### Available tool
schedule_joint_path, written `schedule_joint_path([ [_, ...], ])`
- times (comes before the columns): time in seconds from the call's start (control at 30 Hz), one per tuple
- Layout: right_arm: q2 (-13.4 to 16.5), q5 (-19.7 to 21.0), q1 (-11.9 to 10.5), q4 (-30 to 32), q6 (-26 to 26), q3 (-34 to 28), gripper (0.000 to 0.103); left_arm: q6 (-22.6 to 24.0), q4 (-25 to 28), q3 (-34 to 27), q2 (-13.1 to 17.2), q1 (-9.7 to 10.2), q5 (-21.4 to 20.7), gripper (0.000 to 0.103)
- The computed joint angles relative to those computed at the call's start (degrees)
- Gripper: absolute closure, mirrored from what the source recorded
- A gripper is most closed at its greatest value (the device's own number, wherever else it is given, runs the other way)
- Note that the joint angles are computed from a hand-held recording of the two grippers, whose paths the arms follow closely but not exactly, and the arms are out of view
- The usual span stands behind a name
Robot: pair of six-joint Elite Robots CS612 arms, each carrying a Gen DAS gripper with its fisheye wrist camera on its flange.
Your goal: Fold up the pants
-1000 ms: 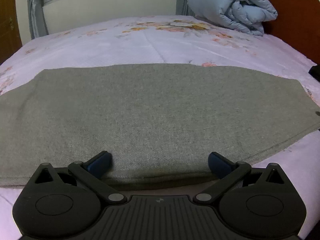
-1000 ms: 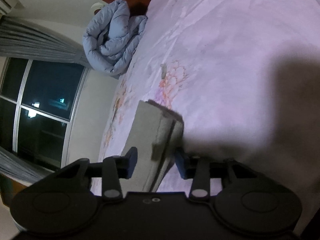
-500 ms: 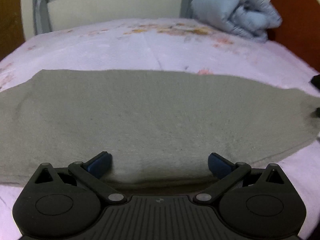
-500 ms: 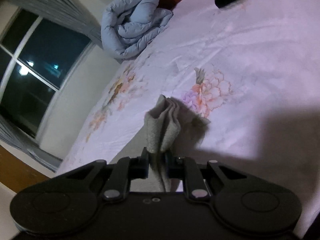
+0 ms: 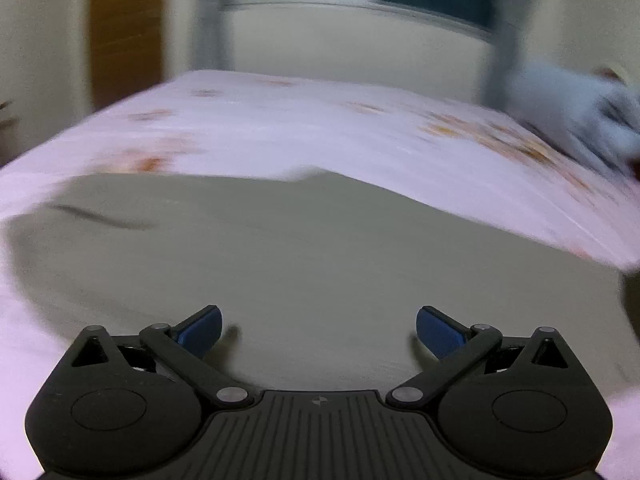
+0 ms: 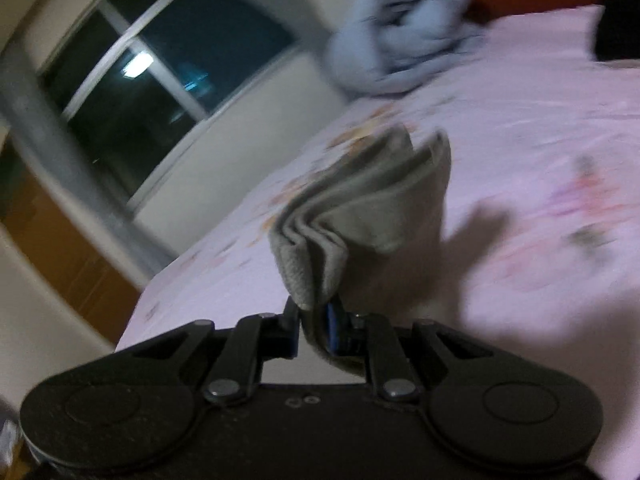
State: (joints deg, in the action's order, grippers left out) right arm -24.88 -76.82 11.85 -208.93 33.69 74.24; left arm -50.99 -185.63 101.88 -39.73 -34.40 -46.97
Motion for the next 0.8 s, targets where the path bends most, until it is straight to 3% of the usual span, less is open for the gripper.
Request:
schedule_joint_path([
  [0.17,3.7,3.5,5.2,5.5,-6.7,-7.9,0.098,-9.4,0.4,10.7,-5.8,4.84,4.5,0.0],
  [0.27,5.8,6.6,7.9,14.8,-13.8,-12.7,0.098,-14.3,0.4,14.4,-7.0,7.27,2.7,0.0],
  [0.3,6.6,6.6,9.1,20.8,-18.4,-14.6,0.097,-15.4,-0.3,15.5,-7.0,7.89,1.9,0.0],
  [0.37,7.6,1.4,11.1,27.4,-24.0,-16.6,0.091,-17.6,-1.4,17.1,-6.9,8.54,0.8,0.0],
  [0.4,7.5,0.2,11.5,27.1,-26.1,-16.4,0.088,-18.2,-2.0,17.2,-6.5,8.79,0.4,0.0],
  [0.47,7.2,1.8,11.1,24.7,-27.3,-15.4,0.088,-18.5,-2.5,17.2,-5.8,9.13,-0.1,0.0],
  [0.6,6.2,3.2,10.9,27.8,-37.1,-14.8,0.084,-18.6,-4.8,16.7,-4.4,9.42,-1.5,0.0],
  [0.67,5.2,6.7,10.5,21.8,-40.6,-11.9,0.082,-17.7,-5.7,16.1,-3.8,9.54,-1.0,0.0],
  [0.73,4.9,7.9,9.9,18.8,-36.0,-11.4,0.089,-17.2,-5.8,15.9,-3.7,9.74,-1.5,0.0],
  [0.8,5.3,3.5,10.1,18.9,-33.3,-12.6,0.087,-16.5,-5.9,15.4,-3.5,9.94,-2.6,0.0],
])
